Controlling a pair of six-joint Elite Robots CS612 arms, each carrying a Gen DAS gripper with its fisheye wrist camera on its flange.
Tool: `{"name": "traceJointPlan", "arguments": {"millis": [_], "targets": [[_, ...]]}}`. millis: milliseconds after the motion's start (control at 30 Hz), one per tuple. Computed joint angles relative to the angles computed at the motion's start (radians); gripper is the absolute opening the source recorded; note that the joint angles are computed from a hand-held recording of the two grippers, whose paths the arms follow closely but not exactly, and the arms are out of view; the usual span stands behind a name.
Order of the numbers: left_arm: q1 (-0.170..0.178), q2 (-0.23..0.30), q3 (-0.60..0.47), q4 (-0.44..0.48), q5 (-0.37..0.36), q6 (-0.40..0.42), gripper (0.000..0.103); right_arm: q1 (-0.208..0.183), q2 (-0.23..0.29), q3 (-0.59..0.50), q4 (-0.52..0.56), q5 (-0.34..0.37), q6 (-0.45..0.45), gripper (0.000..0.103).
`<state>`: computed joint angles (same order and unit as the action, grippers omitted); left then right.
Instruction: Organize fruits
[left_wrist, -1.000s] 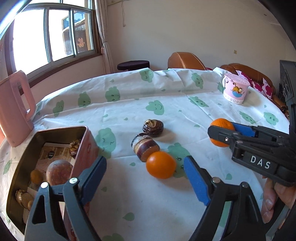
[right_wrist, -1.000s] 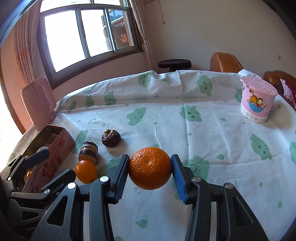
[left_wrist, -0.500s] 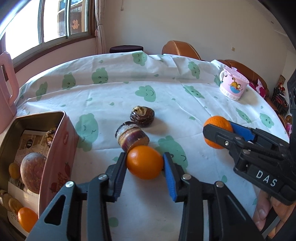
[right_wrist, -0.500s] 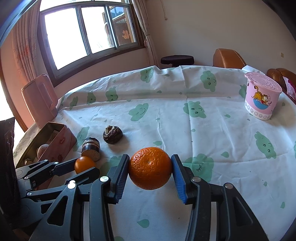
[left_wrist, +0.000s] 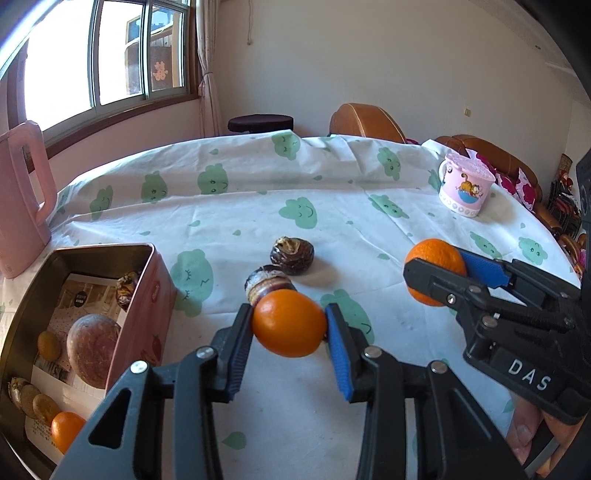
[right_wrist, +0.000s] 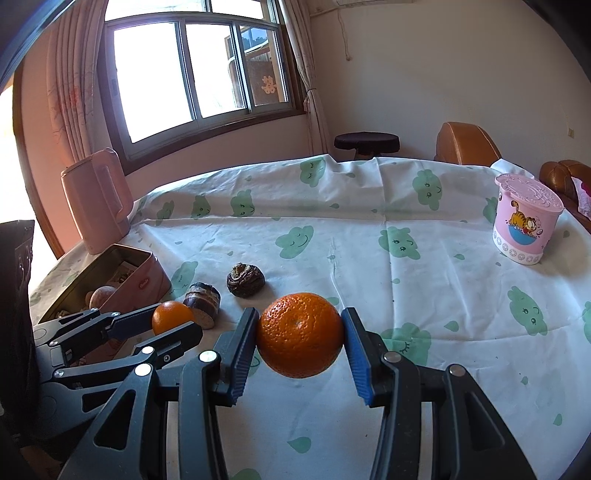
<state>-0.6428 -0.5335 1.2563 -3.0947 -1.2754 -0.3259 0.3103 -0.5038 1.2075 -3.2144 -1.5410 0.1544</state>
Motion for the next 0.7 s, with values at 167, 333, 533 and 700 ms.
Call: {"name": "traceJointPlan", "arguments": {"millis": [167,333,533,700], "targets": [[-0.004,-0.001,0.007,-0.025,0.022,0.005,0.041,0.000,-0.001,0.005,-0.015,0.004,-0.008,0.048],[-0.006,-0.003,0.015,-0.048,0.038,0.006,0.041,0.001,-0.002,0.012,-0.043,0.005,-0.016,0.048],[-0.008,-0.004,0.025,-0.080,0.052,0.001,0.041,0.001,-0.002,0.017,-0.067,0.003,-0.019,0.048],[-0.011,-0.005,0.033,-0.107,0.066,0.004,0.041,0.002,-0.003,0.024,-0.094,0.001,-0.021,0.048]]}}
